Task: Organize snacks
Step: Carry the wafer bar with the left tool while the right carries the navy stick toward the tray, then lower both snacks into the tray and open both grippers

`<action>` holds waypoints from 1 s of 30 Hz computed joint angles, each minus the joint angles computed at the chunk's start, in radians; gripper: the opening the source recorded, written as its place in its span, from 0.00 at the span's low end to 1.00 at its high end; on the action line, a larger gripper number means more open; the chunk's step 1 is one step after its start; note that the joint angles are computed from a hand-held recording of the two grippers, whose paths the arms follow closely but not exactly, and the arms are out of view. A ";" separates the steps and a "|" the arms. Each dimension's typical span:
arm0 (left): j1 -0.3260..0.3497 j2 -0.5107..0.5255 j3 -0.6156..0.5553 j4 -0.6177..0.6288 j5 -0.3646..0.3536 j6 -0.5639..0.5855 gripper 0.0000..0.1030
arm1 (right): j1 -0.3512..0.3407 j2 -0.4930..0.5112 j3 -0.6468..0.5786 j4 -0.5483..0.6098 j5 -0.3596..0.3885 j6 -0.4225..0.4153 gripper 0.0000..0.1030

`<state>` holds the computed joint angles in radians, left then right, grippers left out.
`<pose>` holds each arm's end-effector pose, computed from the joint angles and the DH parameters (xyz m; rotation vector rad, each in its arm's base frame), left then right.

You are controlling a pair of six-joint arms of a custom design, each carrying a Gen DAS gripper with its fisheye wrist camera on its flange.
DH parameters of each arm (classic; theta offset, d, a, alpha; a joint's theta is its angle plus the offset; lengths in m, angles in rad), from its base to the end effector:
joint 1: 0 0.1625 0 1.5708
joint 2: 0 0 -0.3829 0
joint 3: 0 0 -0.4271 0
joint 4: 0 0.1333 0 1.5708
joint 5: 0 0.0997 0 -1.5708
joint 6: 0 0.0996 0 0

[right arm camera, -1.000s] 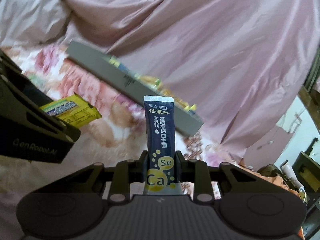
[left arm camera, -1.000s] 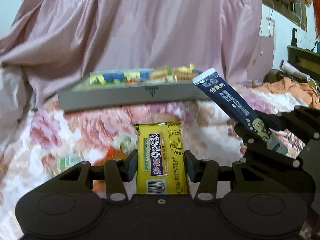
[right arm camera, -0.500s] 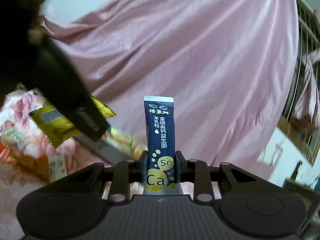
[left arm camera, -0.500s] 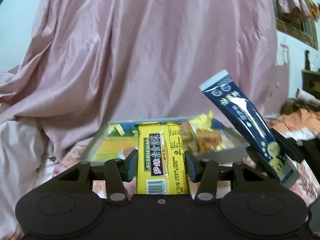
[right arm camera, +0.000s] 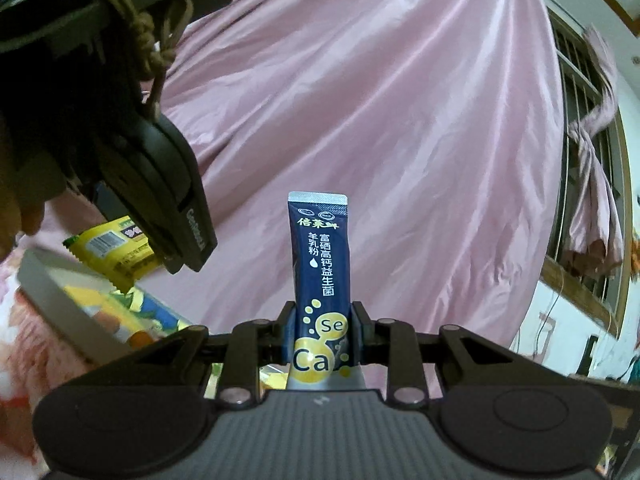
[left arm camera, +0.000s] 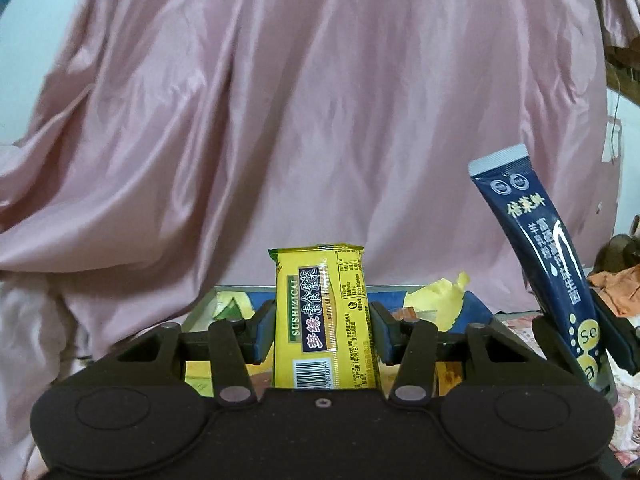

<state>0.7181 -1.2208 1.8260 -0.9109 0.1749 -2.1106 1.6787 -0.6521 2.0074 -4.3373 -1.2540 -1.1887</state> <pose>-0.2462 -0.5223 0.1893 0.1529 1.7079 -1.4490 0.2178 -0.4843 0.0610 1.4758 -1.4813 1.6838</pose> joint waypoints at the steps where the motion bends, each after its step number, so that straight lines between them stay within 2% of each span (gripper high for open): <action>1: 0.013 0.016 -0.029 0.049 0.007 -0.030 0.49 | 0.006 0.009 -0.022 0.014 -0.016 0.020 0.29; 7: 0.083 0.105 -0.187 0.281 0.048 -0.180 0.49 | 0.023 0.047 -0.114 0.077 -0.094 0.102 0.29; 13: 0.125 0.227 -0.375 0.684 0.072 -0.429 0.49 | 0.032 0.070 -0.200 0.158 -0.166 0.225 0.29; 16: 0.140 0.269 -0.433 0.804 0.066 -0.527 0.49 | 0.036 0.053 -0.203 0.249 -0.213 0.263 0.29; 19: 0.151 0.292 -0.451 0.838 0.052 -0.547 0.49 | 0.041 0.029 -0.195 0.358 -0.249 0.270 0.30; 21: 0.154 0.280 -0.428 0.792 0.059 -0.516 0.49 | 0.045 0.014 -0.187 0.430 -0.274 0.268 0.30; 24: 0.155 0.275 -0.418 0.771 0.064 -0.493 0.48 | 0.044 0.008 -0.181 0.481 -0.289 0.267 0.30; 30: 0.156 0.257 -0.383 0.706 0.073 -0.454 0.49 | 0.037 -0.006 -0.169 0.507 -0.280 0.315 0.31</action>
<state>0.8738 -0.9635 1.4430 -0.2049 0.2479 -2.5644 1.7156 -0.6584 1.8381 -3.8304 -1.5337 -0.8737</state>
